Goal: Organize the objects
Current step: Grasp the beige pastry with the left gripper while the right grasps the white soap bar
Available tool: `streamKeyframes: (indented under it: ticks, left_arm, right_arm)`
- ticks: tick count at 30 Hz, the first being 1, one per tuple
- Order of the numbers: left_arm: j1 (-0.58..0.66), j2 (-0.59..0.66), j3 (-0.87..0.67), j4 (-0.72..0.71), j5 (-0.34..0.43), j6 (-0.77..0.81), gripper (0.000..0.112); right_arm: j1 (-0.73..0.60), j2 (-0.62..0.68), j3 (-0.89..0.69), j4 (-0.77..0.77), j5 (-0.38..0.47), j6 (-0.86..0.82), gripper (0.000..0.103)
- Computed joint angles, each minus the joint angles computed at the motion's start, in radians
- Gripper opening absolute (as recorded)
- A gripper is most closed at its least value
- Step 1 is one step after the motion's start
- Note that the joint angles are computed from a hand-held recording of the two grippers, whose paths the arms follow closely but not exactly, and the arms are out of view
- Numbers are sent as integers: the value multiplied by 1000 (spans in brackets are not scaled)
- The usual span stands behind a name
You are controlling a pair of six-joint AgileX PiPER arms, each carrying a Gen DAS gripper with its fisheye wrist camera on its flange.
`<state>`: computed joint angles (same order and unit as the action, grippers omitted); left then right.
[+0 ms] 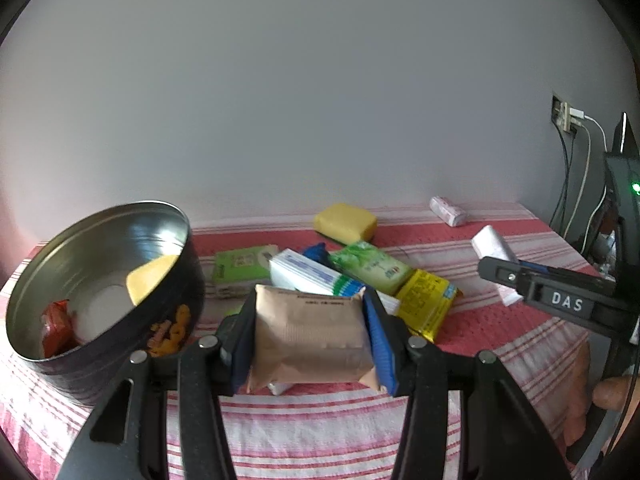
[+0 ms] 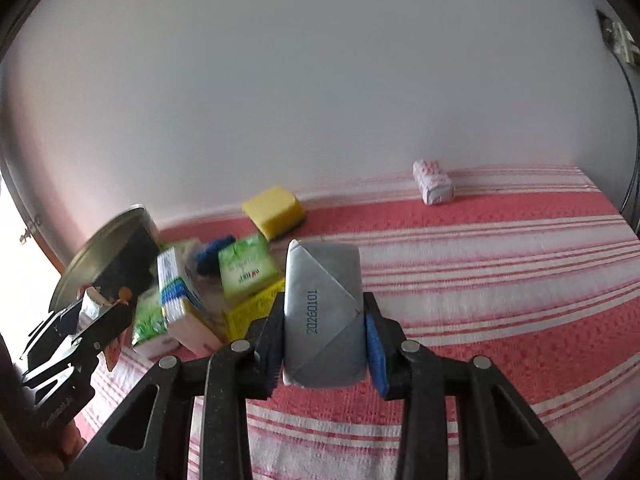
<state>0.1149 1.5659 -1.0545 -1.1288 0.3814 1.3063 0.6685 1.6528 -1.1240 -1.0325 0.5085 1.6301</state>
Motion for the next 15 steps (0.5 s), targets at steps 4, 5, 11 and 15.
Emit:
streamKeyframes:
  ticks: [4, 5, 11, 15]
  left_arm:
    - [11, -15, 8, -53, -25, 61, 49]
    - [15, -19, 11, -74, -29, 84, 49]
    - [60, -31, 12, -182, -32, 207, 49]
    - [114, -17, -21, -183, 2, 201, 49]
  right_arm:
    - [60, 4, -5, -119, 103, 121, 37]
    - [80, 12, -15, -136, 143, 135, 37]
    - [183, 59, -81, -192, 352, 159, 38]
    - [245, 103, -140, -205, 422, 139, 38]
